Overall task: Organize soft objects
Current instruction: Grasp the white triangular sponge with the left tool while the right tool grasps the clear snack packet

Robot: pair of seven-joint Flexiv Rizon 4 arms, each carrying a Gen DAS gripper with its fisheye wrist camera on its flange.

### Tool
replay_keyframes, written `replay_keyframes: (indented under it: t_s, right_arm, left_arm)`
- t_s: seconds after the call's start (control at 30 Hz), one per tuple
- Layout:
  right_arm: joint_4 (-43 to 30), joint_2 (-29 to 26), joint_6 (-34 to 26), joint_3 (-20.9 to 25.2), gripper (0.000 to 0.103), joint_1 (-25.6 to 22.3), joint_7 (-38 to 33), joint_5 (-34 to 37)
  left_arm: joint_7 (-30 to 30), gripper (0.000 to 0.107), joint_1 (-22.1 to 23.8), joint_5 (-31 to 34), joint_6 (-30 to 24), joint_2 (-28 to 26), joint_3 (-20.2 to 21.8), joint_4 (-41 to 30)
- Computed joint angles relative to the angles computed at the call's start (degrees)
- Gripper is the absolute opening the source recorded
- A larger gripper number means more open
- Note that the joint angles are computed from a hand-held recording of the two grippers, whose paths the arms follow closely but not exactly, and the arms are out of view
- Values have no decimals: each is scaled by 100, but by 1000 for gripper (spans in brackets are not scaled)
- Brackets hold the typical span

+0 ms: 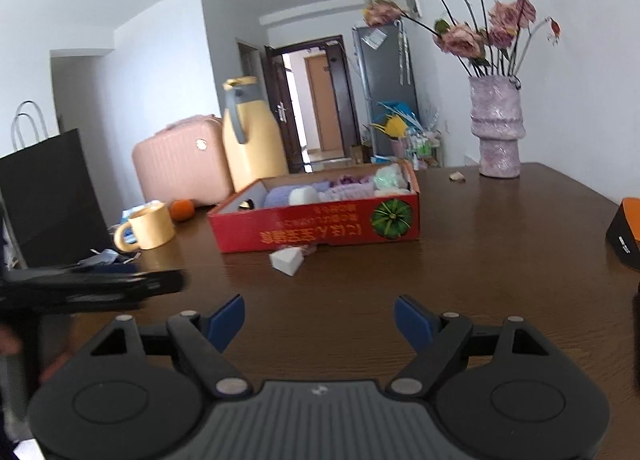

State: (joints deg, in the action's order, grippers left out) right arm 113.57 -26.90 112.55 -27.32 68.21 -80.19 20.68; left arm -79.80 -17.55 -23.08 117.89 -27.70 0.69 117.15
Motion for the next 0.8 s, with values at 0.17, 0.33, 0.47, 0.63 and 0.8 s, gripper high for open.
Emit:
replay_keyframes:
  t_s: [0.17,0.33,0.47,0.63,0.8]
  right_arm:
    - [-295,-222,-141,304,82,-512,283,-234]
    - [-521,-462,-228,492,82,-887,572,-516]
    - [-756,-668,-412,667,81,-1181,915,-809]
    - [-1111,-900,-502,762,81,-1421,1178,-1257]
    - [-2229,-1416,-1044,1512,74,-2242,1466,-2151]
  left_arm:
    - [490,84,-253,-485,-752,-1014,345,-1473]
    - [273,59,-50,-368,-1584,-1378,333,-2190]
    - [276,26,170,139,-1748,-1263,227,-2130]
    - [1,26,576,549,-1201,-799,9,-1443]
    - [-194,27,523,269,-1005,-691,439,-1211]
